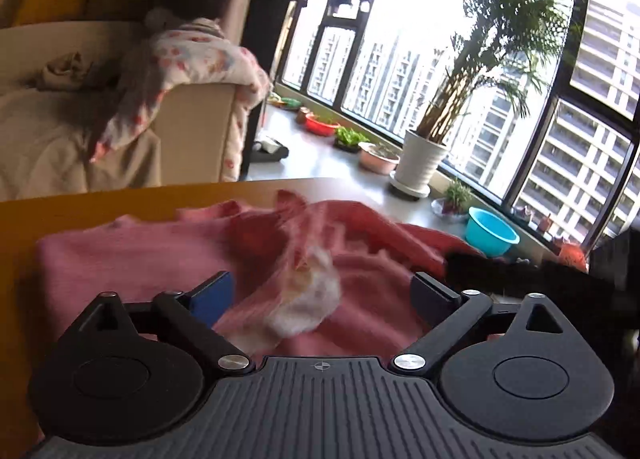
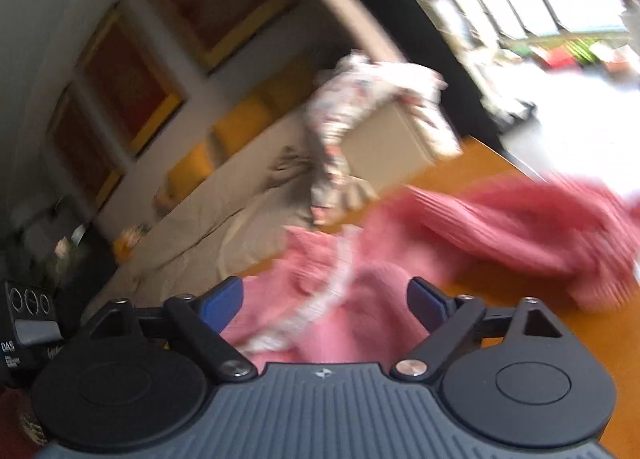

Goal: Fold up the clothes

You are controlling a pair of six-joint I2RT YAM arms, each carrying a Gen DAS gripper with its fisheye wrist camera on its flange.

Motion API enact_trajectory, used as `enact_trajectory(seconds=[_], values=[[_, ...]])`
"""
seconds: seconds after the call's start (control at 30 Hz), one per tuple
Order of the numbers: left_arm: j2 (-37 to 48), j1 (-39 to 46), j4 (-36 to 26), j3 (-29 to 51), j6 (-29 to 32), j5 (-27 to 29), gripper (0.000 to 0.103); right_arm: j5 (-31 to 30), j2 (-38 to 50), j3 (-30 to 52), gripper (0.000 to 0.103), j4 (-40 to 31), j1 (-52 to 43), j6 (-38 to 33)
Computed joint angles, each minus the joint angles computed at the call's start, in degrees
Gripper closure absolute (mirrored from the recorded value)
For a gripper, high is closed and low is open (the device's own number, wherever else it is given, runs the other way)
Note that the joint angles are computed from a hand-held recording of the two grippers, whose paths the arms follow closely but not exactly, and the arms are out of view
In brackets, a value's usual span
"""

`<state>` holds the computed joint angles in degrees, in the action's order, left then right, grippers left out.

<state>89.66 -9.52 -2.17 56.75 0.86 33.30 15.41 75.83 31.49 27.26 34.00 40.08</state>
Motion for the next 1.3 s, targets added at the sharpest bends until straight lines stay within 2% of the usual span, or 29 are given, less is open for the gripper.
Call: enact_trajectory(seconds=[0.07,0.2,0.3,0.37,0.43,0.5,0.57,0.63,0.7,0.8,0.87,0.9,0.93,1.03,1.1,1.2,1.3], values=[[1.7,3.6,-1.5,-0.5,-1.0,3.0,0.004,-6.0,3.1,6.4,0.006,-1.6,-1.5,-2.6],[5.2,8.0,1.0,-1.3,-6.5,5.6,0.004,-21.4,18.4,25.3,0.006,-5.1,-5.2,0.3],[5.8,10.1,2.3,-2.1,-6.8,6.2,0.004,-25.8,30.7,39.9,0.006,-13.1,-6.5,3.1],[5.4,10.8,2.9,-3.0,-6.3,6.7,0.004,-21.4,35.7,45.4,0.008,-19.5,-6.8,2.6],[4.8,11.2,3.6,-3.8,-5.8,6.8,0.004,-19.5,37.7,45.1,0.033,-20.3,-8.1,4.2],[4.3,10.6,3.8,-4.0,-5.2,6.3,0.003,-22.2,34.3,41.7,0.036,-19.7,-9.7,7.0],[4.3,10.7,4.0,-4.1,-5.4,6.8,0.002,-19.8,26.3,35.5,0.036,-18.1,-9.8,3.3],[4.7,11.2,4.7,-4.3,-6.1,7.7,0.002,-11.3,14.9,29.0,0.036,-21.8,-8.9,-6.9],[4.6,11.3,4.5,-4.3,-6.2,7.8,0.002,-1.4,3.1,23.1,0.036,-28.1,-7.9,-14.2],[3.7,9.6,2.1,-3.6,-3.6,5.2,0.002,0.3,-9.6,15.6,0.036,-36.0,-11.1,-10.7],[2.8,8.3,0.6,-3.3,-1.8,4.2,0.002,0.4,-18.2,12.1,0.036,-42.8,-14.3,-8.9],[2.5,7.8,0.2,-3.2,-1.7,4.0,0.002,-2.9,-21.5,9.2,0.039,-43.8,-17.5,-6.0],[2.2,7.2,-0.1,-3.1,-1.6,3.7,0.002,-5.1,-22.9,6.8,0.046,-42.9,-19.2,-3.9],[1.2,5.8,-0.8,-3.2,-1.5,2.8,0.002,-12.4,-26.6,-0.2,0.058,-39.8,-24.8,2.0],[0.2,5.7,-0.8,-4.1,-1.9,2.4,0.002,-11.8,-28.3,-2.6,0.06,-40.1,-25.5,3.0],[-0.3,6.6,-0.9,-5.4,-3.0,4.9,0.0,-10.9,-31.0,-5.4,0.06,-40.2,-25.3,4.2],[0.4,6.8,0.9,-6.8,-4.5,6.0,0.0,-11.6,-25.6,-5.0,0.06,-36.7,-25.3,5.1]])
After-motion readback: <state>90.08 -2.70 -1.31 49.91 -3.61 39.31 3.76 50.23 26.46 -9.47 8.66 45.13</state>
